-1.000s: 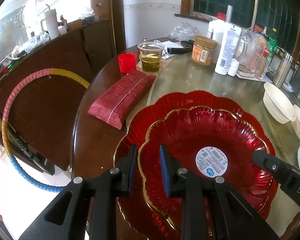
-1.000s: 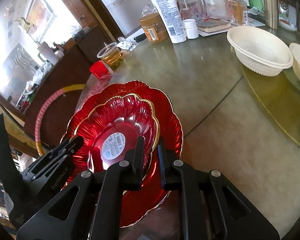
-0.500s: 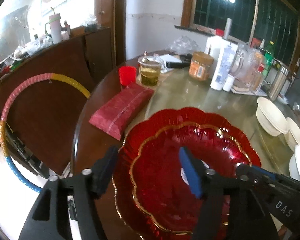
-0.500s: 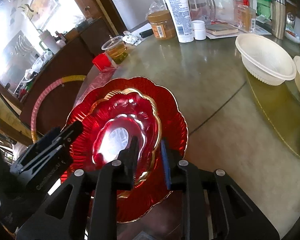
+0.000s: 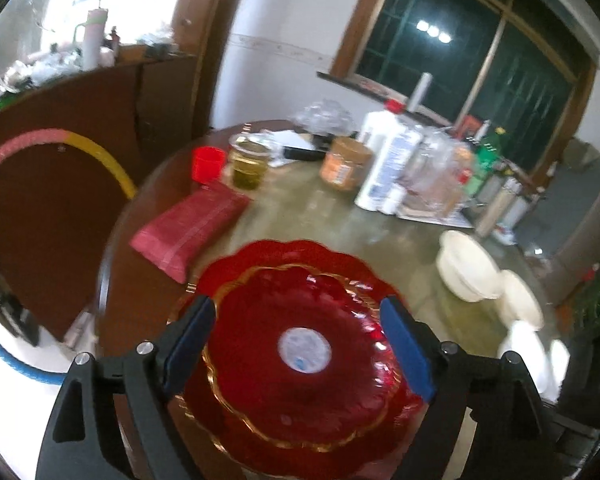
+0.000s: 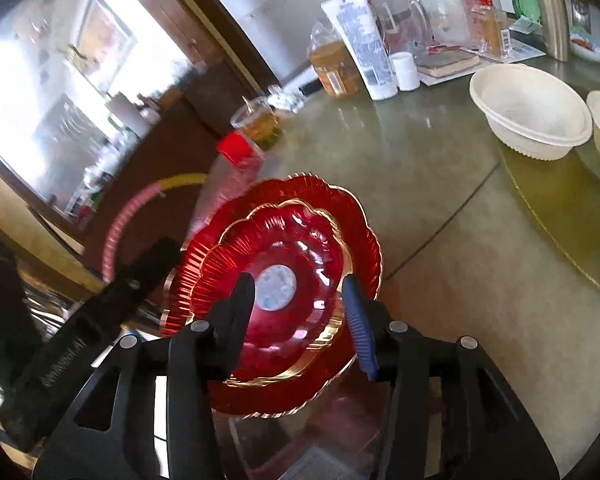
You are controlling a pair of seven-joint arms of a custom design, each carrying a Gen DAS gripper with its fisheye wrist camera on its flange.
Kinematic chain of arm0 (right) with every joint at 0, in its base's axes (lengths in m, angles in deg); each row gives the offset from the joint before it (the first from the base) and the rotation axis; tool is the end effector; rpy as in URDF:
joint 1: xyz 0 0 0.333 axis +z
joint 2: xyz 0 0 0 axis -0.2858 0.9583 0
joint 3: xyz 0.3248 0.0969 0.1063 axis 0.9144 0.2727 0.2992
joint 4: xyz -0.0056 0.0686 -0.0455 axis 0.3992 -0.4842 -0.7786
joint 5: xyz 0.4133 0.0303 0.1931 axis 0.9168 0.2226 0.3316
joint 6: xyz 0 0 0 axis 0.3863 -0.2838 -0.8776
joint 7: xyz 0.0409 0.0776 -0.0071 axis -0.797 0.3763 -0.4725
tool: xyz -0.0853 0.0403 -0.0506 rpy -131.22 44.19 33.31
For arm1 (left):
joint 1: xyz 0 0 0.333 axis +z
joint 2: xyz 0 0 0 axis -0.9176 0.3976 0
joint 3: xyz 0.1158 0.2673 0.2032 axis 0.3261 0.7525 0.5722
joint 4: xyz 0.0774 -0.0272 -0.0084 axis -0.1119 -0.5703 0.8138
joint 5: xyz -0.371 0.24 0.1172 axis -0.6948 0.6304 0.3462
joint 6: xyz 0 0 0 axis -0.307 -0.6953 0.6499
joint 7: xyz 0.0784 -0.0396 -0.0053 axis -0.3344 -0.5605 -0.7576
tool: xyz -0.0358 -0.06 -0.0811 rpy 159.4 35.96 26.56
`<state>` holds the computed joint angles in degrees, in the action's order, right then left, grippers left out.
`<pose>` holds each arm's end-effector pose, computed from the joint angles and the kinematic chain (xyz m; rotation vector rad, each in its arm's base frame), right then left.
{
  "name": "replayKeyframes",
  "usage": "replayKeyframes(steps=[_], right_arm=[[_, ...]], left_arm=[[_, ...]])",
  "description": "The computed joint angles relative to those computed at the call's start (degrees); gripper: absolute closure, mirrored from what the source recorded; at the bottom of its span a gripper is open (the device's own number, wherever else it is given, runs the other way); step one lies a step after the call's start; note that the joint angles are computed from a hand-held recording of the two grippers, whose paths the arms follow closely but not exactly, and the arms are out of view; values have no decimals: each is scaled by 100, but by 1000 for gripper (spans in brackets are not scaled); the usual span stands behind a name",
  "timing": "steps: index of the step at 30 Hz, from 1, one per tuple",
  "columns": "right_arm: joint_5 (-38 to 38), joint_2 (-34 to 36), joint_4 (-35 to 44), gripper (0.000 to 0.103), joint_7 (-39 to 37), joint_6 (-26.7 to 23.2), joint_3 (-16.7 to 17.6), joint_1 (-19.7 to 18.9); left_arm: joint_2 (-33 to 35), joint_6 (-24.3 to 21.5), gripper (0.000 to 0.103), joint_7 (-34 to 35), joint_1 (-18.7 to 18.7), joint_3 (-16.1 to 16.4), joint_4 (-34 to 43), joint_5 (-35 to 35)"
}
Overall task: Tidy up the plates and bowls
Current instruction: 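Move both tools to the large white bowl and close them on its rim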
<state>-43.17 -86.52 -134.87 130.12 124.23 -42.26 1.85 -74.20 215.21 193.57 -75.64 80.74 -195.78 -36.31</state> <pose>0.4708 0.3179 0.5349 -1.1603 2.0295 -0.2677 0.5303 -0.0926 0.5502 -1.5718 2.2020 -1.2545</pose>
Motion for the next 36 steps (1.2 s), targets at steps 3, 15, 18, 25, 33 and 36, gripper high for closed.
replayKeyframes(steps=[3,15,18,25,33,36], right_arm=[[-193,-399,-396,40,537,374,120,-204],[124,-3481,-2372,32,1987,-44,856,-836],[377,-4293,-2765,32,2208,-757,884,-653],[797,-5392,-3520,32,2625,-1537,561,-314],[981,-5617,-3950,32,2583,-1195,220,-469],[1039,-5588,-3941,32,2512,-1260,213,-514]], left_arm=[[-106,-357,16,186,-113,110,4,-274],[-154,-2266,15,879,-451,-5,133,-877],[-109,-2324,15,1023,-524,-284,146,-761],[91,-1654,15,364,-783,-950,252,411],[315,-680,15,-23,-1265,-1193,260,974],[451,-563,15,-323,-1334,-1236,305,1217]])
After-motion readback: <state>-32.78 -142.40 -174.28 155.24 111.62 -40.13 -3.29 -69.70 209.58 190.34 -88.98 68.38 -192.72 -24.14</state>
